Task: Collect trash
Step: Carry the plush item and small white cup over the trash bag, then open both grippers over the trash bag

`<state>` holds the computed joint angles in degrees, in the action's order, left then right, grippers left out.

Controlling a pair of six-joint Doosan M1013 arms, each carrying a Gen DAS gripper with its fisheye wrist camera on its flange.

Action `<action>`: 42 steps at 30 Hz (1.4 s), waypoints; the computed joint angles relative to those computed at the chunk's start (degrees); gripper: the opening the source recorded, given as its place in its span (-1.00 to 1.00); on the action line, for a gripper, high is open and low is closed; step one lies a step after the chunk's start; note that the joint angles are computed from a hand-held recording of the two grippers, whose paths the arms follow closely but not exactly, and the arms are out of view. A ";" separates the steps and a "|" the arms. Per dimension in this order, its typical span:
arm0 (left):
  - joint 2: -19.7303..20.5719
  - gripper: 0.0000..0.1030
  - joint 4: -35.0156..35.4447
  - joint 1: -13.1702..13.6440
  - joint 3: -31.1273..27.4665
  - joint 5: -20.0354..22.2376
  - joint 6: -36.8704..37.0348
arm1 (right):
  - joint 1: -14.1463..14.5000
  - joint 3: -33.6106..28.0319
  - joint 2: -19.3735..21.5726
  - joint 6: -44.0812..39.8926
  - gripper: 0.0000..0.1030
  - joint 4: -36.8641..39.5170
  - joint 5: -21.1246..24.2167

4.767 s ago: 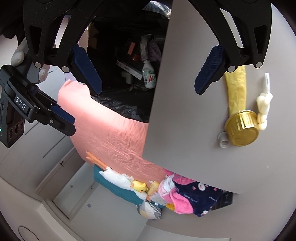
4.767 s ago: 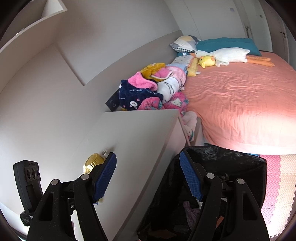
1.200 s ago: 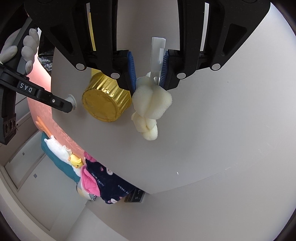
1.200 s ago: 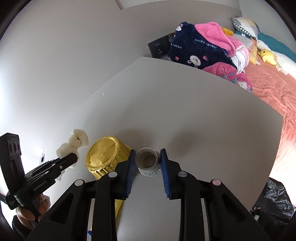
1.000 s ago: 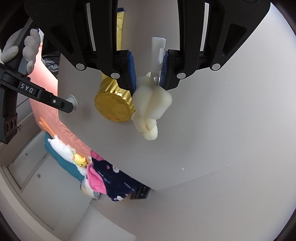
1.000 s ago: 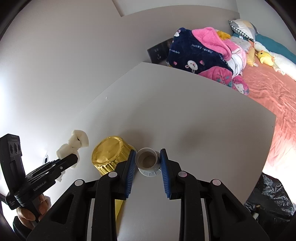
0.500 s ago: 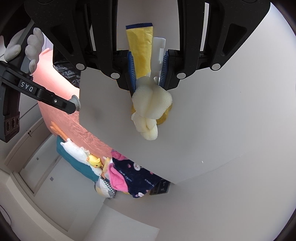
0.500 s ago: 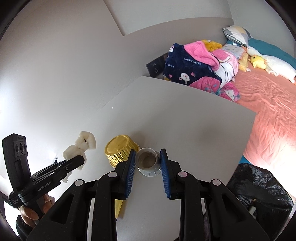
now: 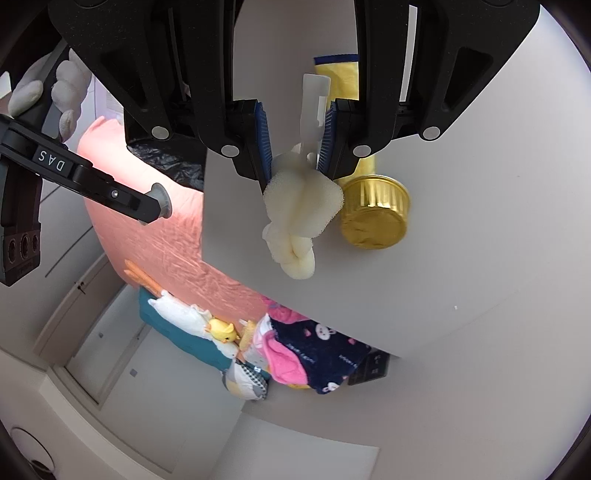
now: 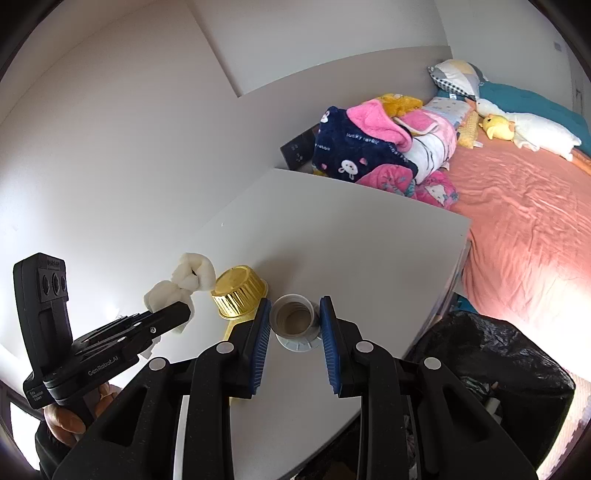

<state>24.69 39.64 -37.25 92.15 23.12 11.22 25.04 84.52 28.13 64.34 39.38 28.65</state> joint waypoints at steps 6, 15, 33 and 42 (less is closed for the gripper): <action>1.00 -0.56 -2.07 -0.82 -1.74 -0.23 3.46 | -1.00 2.13 -1.45 -0.86 -0.45 1.23 -1.25; 2.51 -0.56 -6.14 -1.76 -4.46 -1.30 10.07 | -2.78 5.63 -3.97 -1.69 -0.45 3.25 -4.29; 6.48 -0.56 -24.10 -3.41 -11.31 -2.43 33.31 | -6.16 11.46 -8.40 4.15 -0.45 0.54 -9.81; 8.33 -0.56 -34.25 -4.08 -14.42 -1.94 45.49 | -7.59 13.67 -10.13 8.53 -0.45 -2.76 -11.88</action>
